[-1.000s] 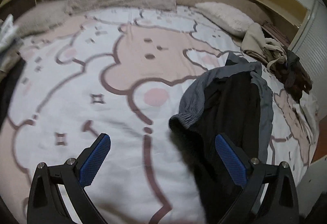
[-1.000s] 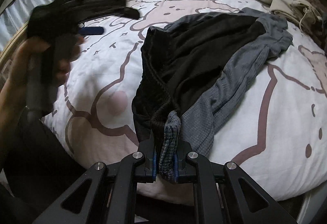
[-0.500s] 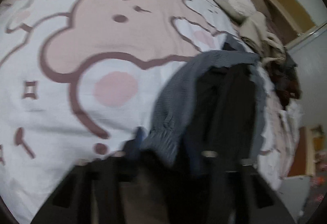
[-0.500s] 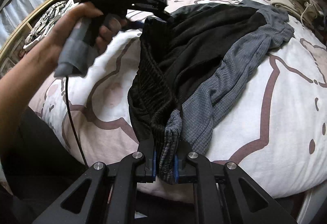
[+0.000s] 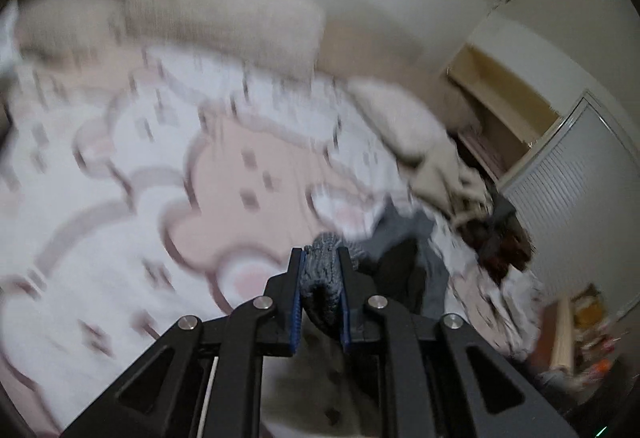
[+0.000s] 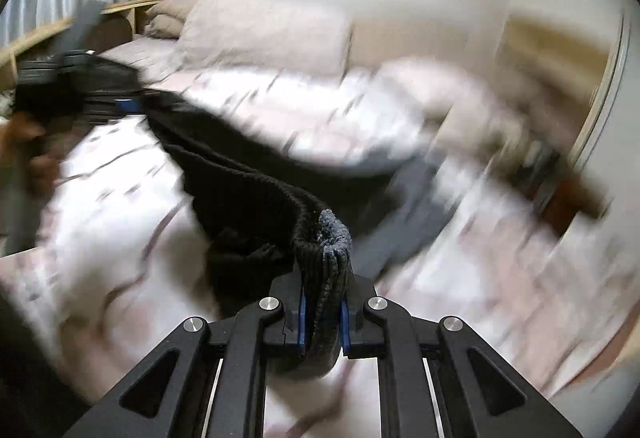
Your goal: Fold clothes
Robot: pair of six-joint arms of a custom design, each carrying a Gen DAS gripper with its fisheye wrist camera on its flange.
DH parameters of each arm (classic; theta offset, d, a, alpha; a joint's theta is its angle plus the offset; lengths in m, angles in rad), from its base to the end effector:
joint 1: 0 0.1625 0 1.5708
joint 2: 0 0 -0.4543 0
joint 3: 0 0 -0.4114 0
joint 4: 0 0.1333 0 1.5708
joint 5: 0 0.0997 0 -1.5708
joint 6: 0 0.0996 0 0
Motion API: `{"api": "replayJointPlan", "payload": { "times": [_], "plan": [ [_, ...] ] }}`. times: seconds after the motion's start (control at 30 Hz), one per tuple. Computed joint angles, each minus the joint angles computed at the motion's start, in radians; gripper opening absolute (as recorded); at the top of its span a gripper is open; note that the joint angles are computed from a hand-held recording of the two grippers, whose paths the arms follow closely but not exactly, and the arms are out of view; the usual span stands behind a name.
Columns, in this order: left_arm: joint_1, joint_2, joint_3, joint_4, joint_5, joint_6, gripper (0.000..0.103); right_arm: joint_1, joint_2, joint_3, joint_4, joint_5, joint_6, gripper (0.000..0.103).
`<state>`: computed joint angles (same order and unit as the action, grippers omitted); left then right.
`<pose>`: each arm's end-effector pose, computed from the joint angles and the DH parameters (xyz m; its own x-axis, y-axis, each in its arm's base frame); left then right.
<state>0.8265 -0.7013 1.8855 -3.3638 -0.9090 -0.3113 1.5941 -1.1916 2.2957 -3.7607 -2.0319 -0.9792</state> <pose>-0.2830 -0.5944 0.0671 -0.9493 0.0778 -0.3047 0.2784 0.6589 -0.6988 0.1001 -0.4765 0.2637 -0.4954 -0.1790 0.8500 -0.7568 0.5692 -0.3212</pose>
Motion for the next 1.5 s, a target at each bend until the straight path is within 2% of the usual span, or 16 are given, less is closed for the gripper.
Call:
{"api": "replayJointPlan", "payload": {
  "times": [0.1, 0.2, 0.37, 0.47, 0.53, 0.6, 0.67, 0.73, 0.77, 0.87, 0.9, 0.93, 1.0, 1.17, 1.33, 1.5],
  "plan": [
    [-0.051, -0.052, -0.012, -0.062, 0.102, 0.107, 0.014, 0.092, 0.088, -0.105, -0.17, 0.027, -0.166, 0.012],
    [-0.119, -0.105, -0.031, -0.206, 0.169, 0.291, 0.014, 0.178, 0.126, -0.22, -0.256, 0.078, -0.258, 0.012],
    [-0.25, -0.177, -0.026, -0.471, 0.231, 0.632, 0.015, 0.276, 0.081, -0.295, -0.286, 0.19, -0.281, 0.012],
    [-0.299, -0.202, 0.037, -0.563, 0.277, 0.758, 0.015, 0.293, 0.034, -0.247, -0.272, 0.243, -0.284, 0.012],
    [-0.316, -0.217, 0.135, -0.532, 0.339, 0.743, 0.015, 0.282, 0.002, -0.188, -0.25, 0.272, -0.291, 0.012],
    [-0.311, -0.222, 0.242, -0.44, 0.377, 0.633, 0.019, 0.26, -0.015, -0.13, -0.207, 0.256, -0.309, 0.012],
    [-0.304, -0.223, 0.337, -0.327, 0.401, 0.508, 0.027, 0.229, -0.03, -0.082, -0.121, 0.215, -0.279, 0.012],
    [-0.296, -0.21, 0.411, -0.205, 0.416, 0.395, 0.042, 0.194, -0.027, -0.053, -0.055, 0.17, -0.229, 0.012],
    [-0.295, -0.197, 0.444, -0.13, 0.417, 0.349, 0.043, 0.177, -0.023, -0.042, -0.024, 0.15, -0.204, 0.012],
    [-0.298, -0.171, 0.487, -0.042, 0.371, 0.317, 0.055, 0.128, 0.004, -0.035, 0.049, 0.094, -0.124, 0.012],
    [-0.299, -0.159, 0.49, -0.047, 0.353, 0.346, 0.07, 0.116, 0.017, -0.036, 0.052, 0.081, -0.11, 0.012],
    [-0.299, -0.146, 0.493, -0.051, 0.335, 0.374, 0.077, 0.099, 0.028, -0.035, 0.044, 0.075, -0.104, 0.012],
    [-0.3, -0.113, 0.484, -0.071, 0.305, 0.478, 0.08, 0.068, 0.024, -0.02, 0.033, 0.076, -0.087, 0.012],
    [-0.308, -0.01, 0.442, -0.118, 0.261, 0.739, 0.08, 0.052, -0.027, -0.036, 0.118, 0.089, 0.039, 0.012],
    [-0.344, 0.252, 0.364, -0.408, 0.347, 0.985, 0.08, 0.043, -0.072, -0.081, 0.299, 0.125, 0.183, 0.012],
    [-0.351, 0.512, 0.214, -0.69, 0.498, 1.227, 0.079, 0.027, -0.088, -0.101, 0.37, 0.143, 0.225, 0.012]
  ]
}}
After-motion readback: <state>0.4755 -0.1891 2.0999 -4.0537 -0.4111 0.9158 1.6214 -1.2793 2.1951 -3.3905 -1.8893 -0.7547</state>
